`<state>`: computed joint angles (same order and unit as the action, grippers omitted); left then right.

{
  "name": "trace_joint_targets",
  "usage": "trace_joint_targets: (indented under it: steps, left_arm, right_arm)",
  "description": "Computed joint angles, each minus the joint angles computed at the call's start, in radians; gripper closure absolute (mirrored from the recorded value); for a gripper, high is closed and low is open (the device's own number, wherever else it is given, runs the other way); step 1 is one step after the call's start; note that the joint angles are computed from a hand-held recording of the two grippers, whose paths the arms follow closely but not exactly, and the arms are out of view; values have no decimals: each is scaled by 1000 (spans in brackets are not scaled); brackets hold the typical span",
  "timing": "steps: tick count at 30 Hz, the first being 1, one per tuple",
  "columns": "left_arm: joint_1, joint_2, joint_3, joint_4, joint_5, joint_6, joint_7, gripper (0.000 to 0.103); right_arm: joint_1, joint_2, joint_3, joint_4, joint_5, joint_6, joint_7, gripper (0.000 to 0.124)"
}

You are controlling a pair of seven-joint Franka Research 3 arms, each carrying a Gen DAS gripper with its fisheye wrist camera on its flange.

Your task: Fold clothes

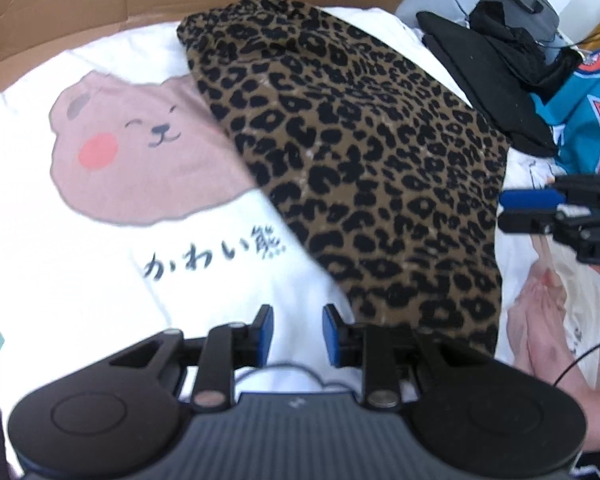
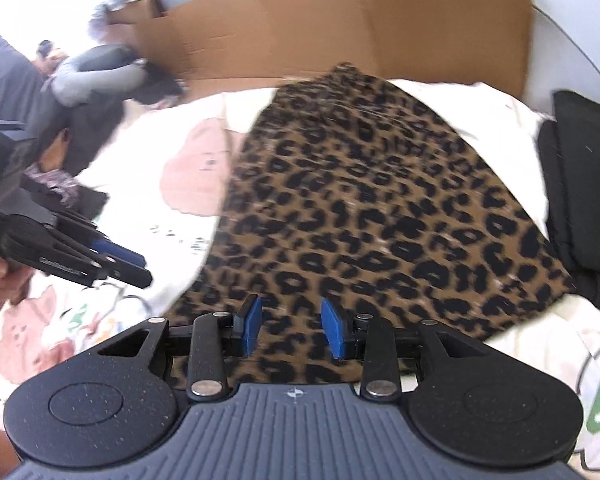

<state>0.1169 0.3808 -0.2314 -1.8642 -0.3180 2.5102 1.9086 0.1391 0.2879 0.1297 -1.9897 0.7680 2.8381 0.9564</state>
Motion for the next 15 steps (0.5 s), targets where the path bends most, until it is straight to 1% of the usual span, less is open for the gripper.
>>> trace_joint_targets:
  steps: [4,7,9,12,15]
  left_arm:
    - [28,-25,-21,-44,-56,-31,82,72]
    - [20,-36,-20,-76,-73,-42,120,71]
    - [7,-46,-12,-97,-73,-44,114,70]
    - [-2,-57,-18,-122,-91,-28,147,69]
    - [-15,-54,-16,-128,-105,-8,146,69]
  right_arm:
    - [-6,-1,23,17,32,-42,-67,84]
    - [6,4,24,23,37,-69,-90,84]
    - [13,2,23,23,36,-89,-101,84]
    - [19,-3,27,24,53,-114,-135,84]
    - [29,-5,23,26,60,-124,-151,84]
